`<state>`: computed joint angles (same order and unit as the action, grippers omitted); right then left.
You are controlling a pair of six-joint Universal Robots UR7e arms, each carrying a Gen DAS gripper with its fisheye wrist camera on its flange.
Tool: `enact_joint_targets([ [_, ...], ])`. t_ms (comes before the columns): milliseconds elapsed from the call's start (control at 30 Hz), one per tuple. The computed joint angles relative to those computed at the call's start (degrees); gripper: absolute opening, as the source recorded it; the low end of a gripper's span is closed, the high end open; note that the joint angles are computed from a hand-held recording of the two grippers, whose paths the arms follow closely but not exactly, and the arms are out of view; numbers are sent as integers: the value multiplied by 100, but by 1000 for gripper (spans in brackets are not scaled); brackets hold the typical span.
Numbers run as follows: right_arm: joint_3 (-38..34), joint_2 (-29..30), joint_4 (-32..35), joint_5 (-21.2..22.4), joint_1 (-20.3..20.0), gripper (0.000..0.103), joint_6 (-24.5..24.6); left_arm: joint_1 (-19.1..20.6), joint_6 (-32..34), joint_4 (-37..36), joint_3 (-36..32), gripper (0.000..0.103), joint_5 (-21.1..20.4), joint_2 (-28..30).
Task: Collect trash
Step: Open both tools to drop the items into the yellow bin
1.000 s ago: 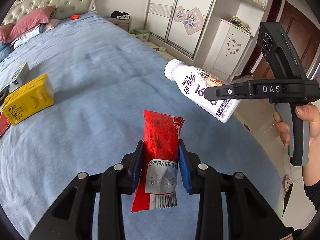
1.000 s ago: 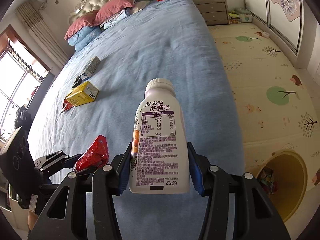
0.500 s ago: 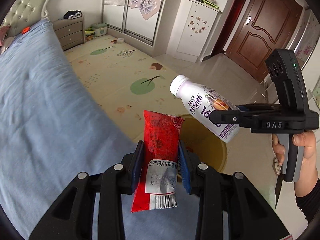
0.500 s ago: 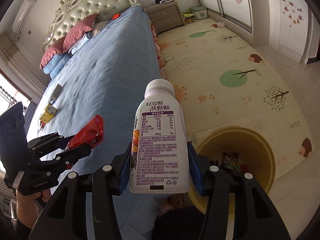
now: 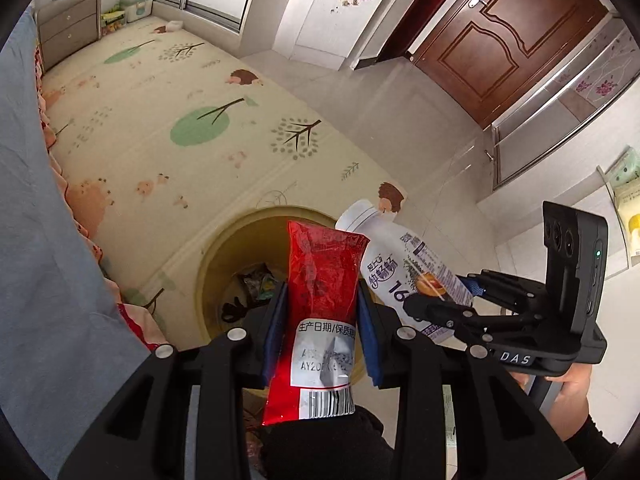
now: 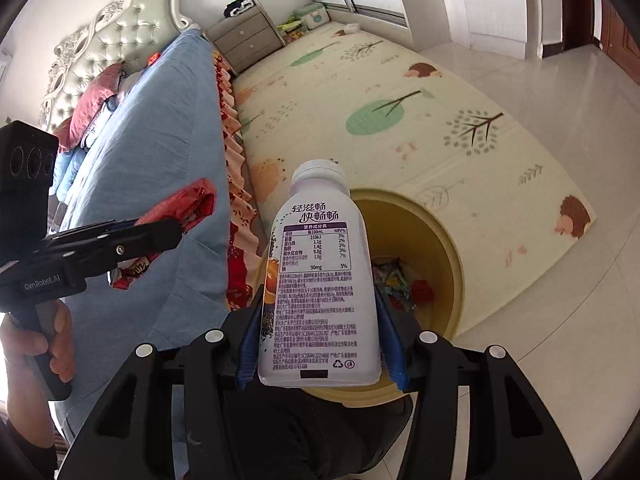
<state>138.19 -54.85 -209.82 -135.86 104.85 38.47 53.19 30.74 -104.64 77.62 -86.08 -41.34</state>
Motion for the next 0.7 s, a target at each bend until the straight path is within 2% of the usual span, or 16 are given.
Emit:
enact_joint_targets([
  [167,176,102,-403,381,-367,49,-80,11,-212,132,-24,35,63,335],
  [267,108,156,-280,317,-444,49,-140,19,-342,117,-18,37,160,419],
  [300,96,173,-287,347,-478,49,-169,44,-398,156,-86,50,143,470],
  [333,115,188,-331,458,-564,49,-211,77,-454,219,-143,73,92,504],
  [367,127,200,-353,543,-634,51,-206,97,-545,249,-201,87,64,548],
  [400,150,244,-459,577,-680,52,-163,117,-649,224,-209,95,74,562],
  [467,202,316,-667,612,-777,54,-120,119,-655,263,-211,95,123,597],
  [600,318,409,-891,564,-789,54,40,13,-458,-47,124,96,609,508],
  [700,408,388,-906,575,-800,54,108,-43,-320,-203,281,96,733,444],
])
